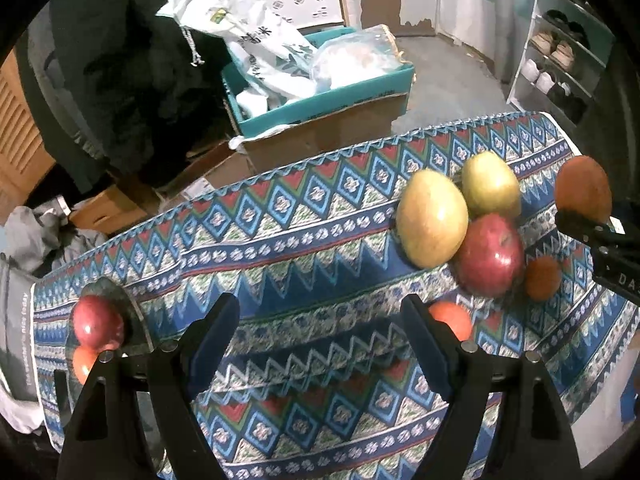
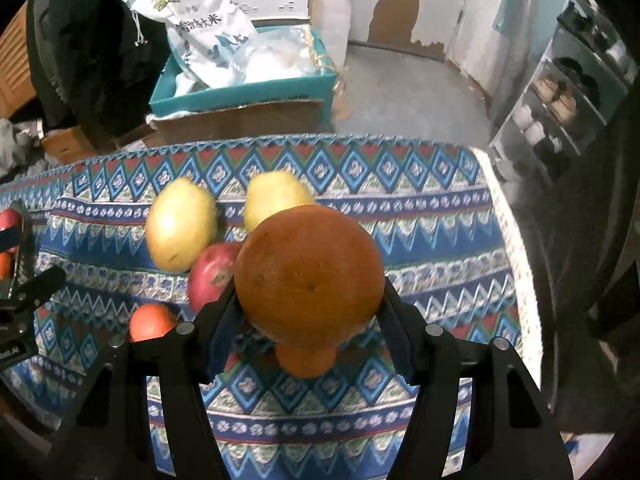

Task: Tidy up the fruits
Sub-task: 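Lift the large orange with the right tool while the left tool grasps a green pear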

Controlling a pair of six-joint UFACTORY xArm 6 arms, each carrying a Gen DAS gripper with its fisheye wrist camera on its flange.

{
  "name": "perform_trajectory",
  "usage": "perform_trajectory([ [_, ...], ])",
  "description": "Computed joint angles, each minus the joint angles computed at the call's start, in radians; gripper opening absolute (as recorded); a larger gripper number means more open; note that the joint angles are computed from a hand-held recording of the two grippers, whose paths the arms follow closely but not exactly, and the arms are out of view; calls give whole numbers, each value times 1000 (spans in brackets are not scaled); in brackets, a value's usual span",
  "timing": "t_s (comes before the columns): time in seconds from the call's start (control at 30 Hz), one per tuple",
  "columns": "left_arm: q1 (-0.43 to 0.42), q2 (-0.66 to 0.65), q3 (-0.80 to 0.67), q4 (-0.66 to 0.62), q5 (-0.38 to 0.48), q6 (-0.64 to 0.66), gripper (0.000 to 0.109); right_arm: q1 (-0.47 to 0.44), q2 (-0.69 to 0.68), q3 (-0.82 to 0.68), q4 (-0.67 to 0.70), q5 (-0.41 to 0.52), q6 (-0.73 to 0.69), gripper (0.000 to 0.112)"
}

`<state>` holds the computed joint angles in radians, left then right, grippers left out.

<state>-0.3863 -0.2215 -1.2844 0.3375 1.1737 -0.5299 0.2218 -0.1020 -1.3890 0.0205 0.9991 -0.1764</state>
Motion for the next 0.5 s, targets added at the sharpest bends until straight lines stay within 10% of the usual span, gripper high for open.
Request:
perform_trajectory([
  [0.5, 13, 259, -212, -60, -50, -22, 89, -51, 133, -148, 13, 2, -98, 64],
])
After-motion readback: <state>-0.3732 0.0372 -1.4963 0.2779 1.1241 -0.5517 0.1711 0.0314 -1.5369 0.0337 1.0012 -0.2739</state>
